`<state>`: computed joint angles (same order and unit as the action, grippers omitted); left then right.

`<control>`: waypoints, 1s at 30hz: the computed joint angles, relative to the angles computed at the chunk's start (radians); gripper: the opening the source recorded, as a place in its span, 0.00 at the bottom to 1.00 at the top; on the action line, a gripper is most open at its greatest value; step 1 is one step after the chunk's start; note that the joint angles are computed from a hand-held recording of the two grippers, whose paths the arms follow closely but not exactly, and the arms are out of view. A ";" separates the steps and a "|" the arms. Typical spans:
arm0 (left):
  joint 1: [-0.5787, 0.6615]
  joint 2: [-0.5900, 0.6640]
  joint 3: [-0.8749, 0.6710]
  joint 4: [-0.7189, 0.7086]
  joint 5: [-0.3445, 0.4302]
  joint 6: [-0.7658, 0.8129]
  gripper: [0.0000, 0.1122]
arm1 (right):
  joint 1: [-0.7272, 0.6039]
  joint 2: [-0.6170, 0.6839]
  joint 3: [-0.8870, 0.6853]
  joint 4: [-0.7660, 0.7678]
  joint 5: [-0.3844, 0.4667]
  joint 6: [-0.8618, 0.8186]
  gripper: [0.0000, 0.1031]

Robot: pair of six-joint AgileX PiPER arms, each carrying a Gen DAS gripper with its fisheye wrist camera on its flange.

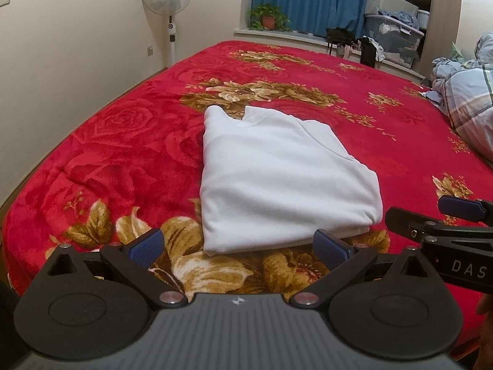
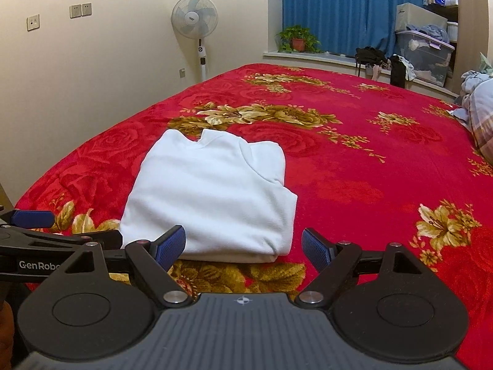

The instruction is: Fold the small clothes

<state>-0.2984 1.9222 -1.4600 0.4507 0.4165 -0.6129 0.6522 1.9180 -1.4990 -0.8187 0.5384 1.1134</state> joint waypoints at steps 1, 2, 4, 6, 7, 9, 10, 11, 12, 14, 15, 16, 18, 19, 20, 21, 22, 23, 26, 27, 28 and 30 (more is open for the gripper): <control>0.001 0.000 0.001 -0.001 -0.001 0.001 0.91 | 0.000 0.000 -0.001 0.001 0.001 -0.001 0.81; 0.001 0.001 -0.001 -0.004 0.001 0.004 0.91 | 0.000 0.001 -0.002 0.003 0.001 -0.006 0.81; -0.002 0.000 0.000 0.001 0.003 -0.003 0.91 | 0.001 0.003 -0.005 0.000 0.002 -0.008 0.81; -0.003 0.000 -0.002 0.004 0.007 -0.007 0.91 | 0.001 0.005 -0.005 -0.001 0.003 -0.010 0.81; -0.004 0.000 -0.001 0.004 0.008 -0.008 0.91 | 0.001 0.005 -0.006 0.001 0.002 -0.011 0.81; -0.003 -0.001 -0.001 -0.001 0.009 -0.005 0.91 | 0.002 0.006 -0.008 0.004 0.003 -0.012 0.81; -0.002 -0.001 -0.002 -0.003 0.011 -0.003 0.91 | 0.000 0.005 -0.005 0.004 0.001 -0.013 0.81; -0.001 -0.001 -0.002 -0.002 0.011 -0.003 0.91 | 0.000 0.005 -0.005 0.004 0.000 -0.013 0.81; -0.002 -0.001 -0.002 0.000 0.011 -0.004 0.91 | 0.000 0.005 -0.005 0.004 0.000 -0.013 0.81; -0.002 -0.001 -0.002 -0.001 0.012 -0.004 0.91 | 0.000 0.005 -0.006 0.004 0.001 -0.013 0.81; -0.002 -0.001 -0.002 -0.001 0.012 -0.004 0.91 | 0.000 0.005 -0.006 0.004 0.001 -0.013 0.81; -0.002 0.000 -0.002 -0.001 0.012 -0.004 0.91 | 0.000 0.004 -0.005 0.005 0.001 -0.014 0.81; -0.002 0.000 -0.002 -0.001 0.012 -0.004 0.91 | 0.000 0.004 -0.005 0.005 0.001 -0.014 0.81; -0.001 0.000 -0.002 -0.002 0.012 -0.003 0.91 | -0.001 0.004 -0.004 0.006 0.000 -0.015 0.81; -0.001 0.000 -0.002 -0.003 0.013 -0.002 0.91 | -0.001 0.004 -0.004 0.006 0.000 -0.015 0.81; -0.001 0.000 -0.002 -0.003 0.013 -0.002 0.91 | -0.001 0.004 -0.004 0.006 0.000 -0.015 0.81; -0.001 0.000 -0.002 -0.002 0.012 -0.002 0.91 | 0.000 0.004 -0.004 0.003 0.000 -0.014 0.81; -0.002 0.000 -0.002 -0.001 0.013 -0.003 0.91 | -0.001 0.003 -0.003 0.005 0.000 -0.016 0.81; -0.002 0.000 -0.002 -0.002 0.013 -0.003 0.91 | 0.000 0.004 -0.004 0.006 0.001 -0.014 0.81; -0.002 0.000 -0.003 -0.002 0.014 -0.003 0.91 | 0.000 0.004 -0.004 0.006 0.001 -0.014 0.81; -0.002 0.000 -0.003 -0.005 0.015 0.000 0.91 | 0.000 0.004 -0.004 0.006 0.002 -0.015 0.81; 0.002 0.002 -0.002 -0.013 0.013 0.007 0.91 | 0.000 0.005 -0.004 0.004 0.002 -0.014 0.81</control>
